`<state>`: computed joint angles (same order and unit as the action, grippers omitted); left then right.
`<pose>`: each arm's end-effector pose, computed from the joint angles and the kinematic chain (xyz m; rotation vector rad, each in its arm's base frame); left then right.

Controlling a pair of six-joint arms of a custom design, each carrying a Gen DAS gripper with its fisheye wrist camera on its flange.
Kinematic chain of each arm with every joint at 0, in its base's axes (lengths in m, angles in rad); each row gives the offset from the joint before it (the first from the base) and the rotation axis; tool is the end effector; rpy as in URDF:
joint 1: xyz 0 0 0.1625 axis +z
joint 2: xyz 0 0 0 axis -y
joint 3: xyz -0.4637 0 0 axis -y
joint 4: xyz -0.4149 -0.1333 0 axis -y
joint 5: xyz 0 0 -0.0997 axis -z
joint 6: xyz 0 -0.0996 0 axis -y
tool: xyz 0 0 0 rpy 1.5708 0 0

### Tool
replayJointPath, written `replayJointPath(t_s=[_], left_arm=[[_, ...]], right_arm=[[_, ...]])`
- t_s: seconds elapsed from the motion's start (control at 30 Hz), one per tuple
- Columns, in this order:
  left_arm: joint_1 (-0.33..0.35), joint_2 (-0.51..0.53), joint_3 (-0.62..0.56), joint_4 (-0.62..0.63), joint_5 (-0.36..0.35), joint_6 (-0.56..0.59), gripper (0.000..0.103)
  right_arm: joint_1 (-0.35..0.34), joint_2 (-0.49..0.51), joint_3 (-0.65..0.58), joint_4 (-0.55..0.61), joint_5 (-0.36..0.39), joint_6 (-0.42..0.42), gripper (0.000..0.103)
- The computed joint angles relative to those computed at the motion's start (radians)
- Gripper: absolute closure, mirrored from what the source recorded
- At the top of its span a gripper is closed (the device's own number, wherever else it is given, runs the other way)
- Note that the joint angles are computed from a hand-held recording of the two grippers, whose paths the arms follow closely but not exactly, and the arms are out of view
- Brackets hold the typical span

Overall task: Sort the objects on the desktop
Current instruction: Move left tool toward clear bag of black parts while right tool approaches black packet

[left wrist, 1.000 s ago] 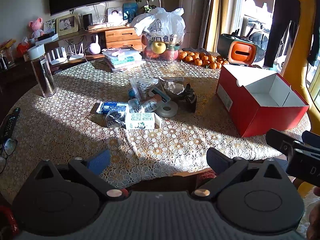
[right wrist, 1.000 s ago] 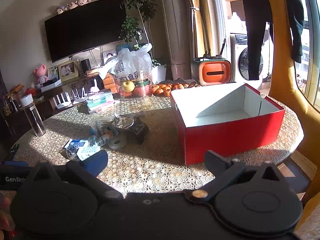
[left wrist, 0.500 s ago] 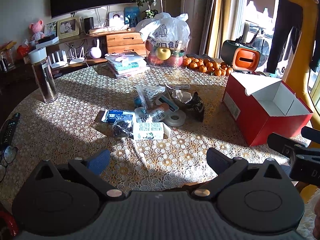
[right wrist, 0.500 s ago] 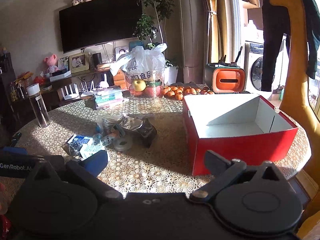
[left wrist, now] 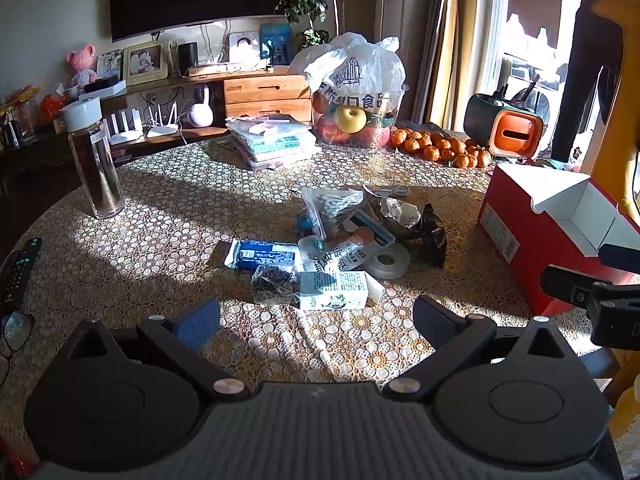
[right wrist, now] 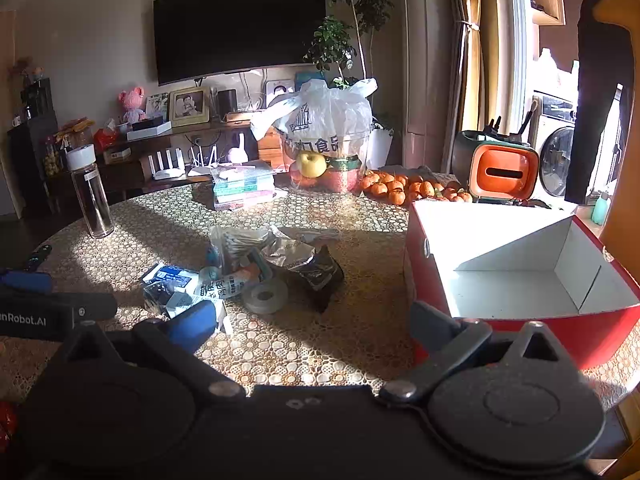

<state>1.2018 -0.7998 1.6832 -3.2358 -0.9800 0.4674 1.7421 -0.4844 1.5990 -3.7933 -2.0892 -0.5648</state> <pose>-0.0820 -0.7354 0.1859 0.6891 2.2803 -0.9373 0.2046 -0.6903 0.0565 0.4482 -2.1506 1.2027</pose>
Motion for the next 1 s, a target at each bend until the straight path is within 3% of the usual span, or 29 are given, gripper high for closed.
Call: replayJointPath(t_s=[0.37, 1.0], left_arm=[[0.048, 0.062, -0.131, 0.051, 0.002, 0.035, 0.000], [0.113, 0.164, -0.322, 0.212, 0.007, -0.019, 0.001]], right_arm=[[-0.025, 0.042, -0.101, 0.088, 0.031, -0.036, 0.005], [-0.073, 0.165, -0.353, 0.253, 0.014, -0.071, 0.014]])
